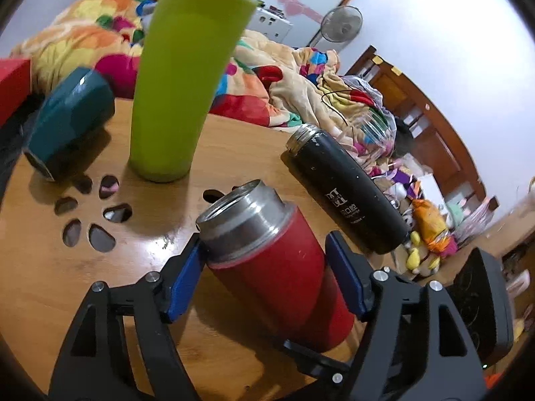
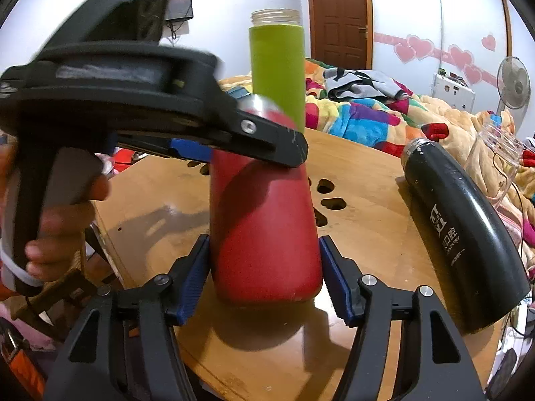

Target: Flip cup upside down

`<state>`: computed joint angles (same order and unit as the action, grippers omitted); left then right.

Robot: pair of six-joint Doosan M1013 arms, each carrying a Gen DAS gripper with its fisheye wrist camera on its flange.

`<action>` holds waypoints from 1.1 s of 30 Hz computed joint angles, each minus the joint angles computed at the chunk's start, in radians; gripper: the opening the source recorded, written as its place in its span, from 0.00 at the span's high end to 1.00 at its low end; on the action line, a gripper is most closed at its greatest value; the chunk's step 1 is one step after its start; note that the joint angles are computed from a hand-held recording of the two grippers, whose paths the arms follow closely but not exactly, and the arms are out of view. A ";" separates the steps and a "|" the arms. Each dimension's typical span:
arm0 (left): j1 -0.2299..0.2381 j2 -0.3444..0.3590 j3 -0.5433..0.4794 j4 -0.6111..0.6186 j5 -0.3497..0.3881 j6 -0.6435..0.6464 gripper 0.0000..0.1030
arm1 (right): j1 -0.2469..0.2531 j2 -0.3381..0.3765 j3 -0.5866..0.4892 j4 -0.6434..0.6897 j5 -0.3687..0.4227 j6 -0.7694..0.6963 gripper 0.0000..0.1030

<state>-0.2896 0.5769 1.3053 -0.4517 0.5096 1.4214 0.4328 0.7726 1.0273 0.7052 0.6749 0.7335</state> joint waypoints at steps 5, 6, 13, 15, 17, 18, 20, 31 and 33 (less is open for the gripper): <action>0.000 0.002 0.007 0.033 -0.003 -0.071 0.27 | -0.001 -0.007 0.016 0.025 -0.003 -0.001 0.42; -0.007 0.003 0.003 0.110 0.004 -0.137 0.27 | -0.001 -0.009 0.019 0.030 -0.002 -0.002 0.42; -0.025 -0.006 0.007 0.285 0.017 -0.239 0.25 | -0.002 -0.011 0.025 0.037 0.015 -0.019 0.43; -0.039 -0.018 0.012 0.387 0.007 -0.282 0.26 | -0.002 -0.012 0.024 0.031 0.025 -0.009 0.43; -0.052 -0.031 0.016 0.449 0.003 -0.282 0.34 | -0.005 -0.005 0.013 0.034 0.041 0.017 0.42; -0.058 -0.038 0.020 0.466 -0.002 -0.272 0.37 | -0.007 -0.002 0.009 0.036 0.048 0.029 0.42; -0.061 -0.041 0.018 0.410 -0.001 -0.185 0.57 | -0.008 0.001 0.006 0.023 0.060 0.054 0.42; -0.066 -0.041 0.008 0.337 0.026 -0.077 0.89 | 0.000 -0.036 0.075 -0.007 0.005 0.096 0.44; -0.065 -0.048 0.017 0.302 0.014 -0.046 0.89 | -0.001 -0.051 0.094 0.009 -0.027 0.078 0.45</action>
<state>-0.3546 0.5288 1.3219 -0.1498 0.5234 1.3756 0.4316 0.7211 1.1211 0.7139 0.6483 0.8113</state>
